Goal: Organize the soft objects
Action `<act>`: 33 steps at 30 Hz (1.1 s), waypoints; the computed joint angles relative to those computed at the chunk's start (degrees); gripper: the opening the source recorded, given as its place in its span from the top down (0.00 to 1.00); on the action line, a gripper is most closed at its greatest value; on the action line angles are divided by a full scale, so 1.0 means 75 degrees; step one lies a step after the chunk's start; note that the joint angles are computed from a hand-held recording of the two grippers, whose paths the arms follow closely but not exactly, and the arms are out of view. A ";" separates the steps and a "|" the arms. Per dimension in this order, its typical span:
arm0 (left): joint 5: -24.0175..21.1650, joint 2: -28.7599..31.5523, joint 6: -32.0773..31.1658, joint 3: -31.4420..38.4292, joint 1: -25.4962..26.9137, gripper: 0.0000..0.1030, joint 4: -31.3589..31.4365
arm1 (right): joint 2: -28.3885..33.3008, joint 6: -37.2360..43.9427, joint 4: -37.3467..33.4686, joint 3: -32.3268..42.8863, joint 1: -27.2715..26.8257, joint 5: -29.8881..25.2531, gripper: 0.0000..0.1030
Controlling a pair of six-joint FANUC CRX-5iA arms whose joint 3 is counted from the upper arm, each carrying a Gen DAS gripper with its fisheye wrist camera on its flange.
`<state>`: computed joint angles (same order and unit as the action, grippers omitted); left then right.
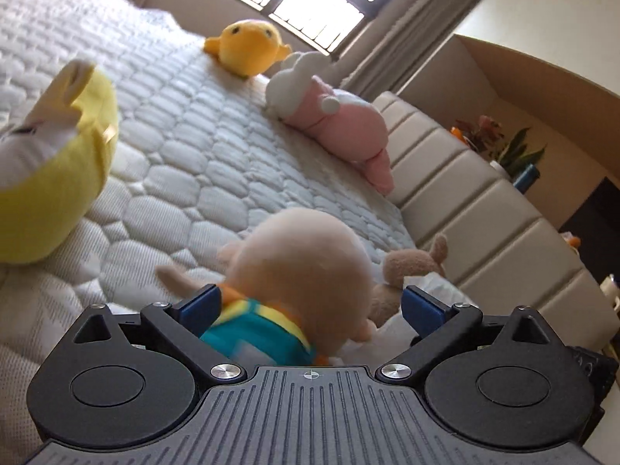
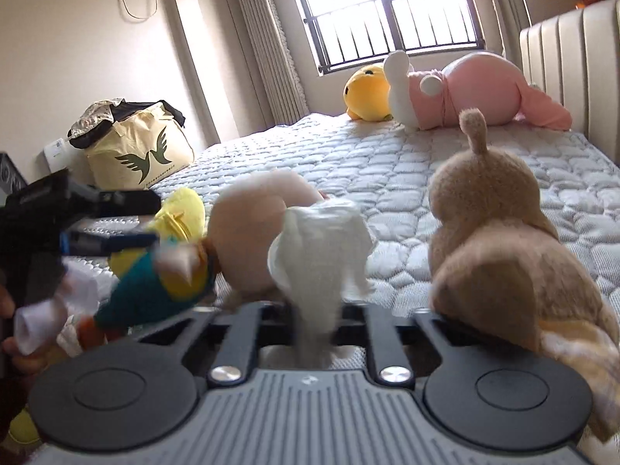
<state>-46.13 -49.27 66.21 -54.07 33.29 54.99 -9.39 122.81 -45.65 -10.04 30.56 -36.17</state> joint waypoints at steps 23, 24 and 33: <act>-0.0302 0.0023 0.1267 0.0986 -0.0330 0.01 -0.2806 | 0.0511 -0.1597 0.1051 0.0058 0.0530 0.0133 0.89; -0.0427 -0.0060 0.1189 0.0921 -0.0105 0.01 -0.2613 | 0.0416 -0.1672 0.1240 -0.0065 0.0630 0.0283 0.89; -0.1577 -0.0558 0.1125 0.0730 0.1786 0.01 -0.1918 | 0.0427 0.2101 -0.3141 0.0648 -0.1188 -0.3643 0.89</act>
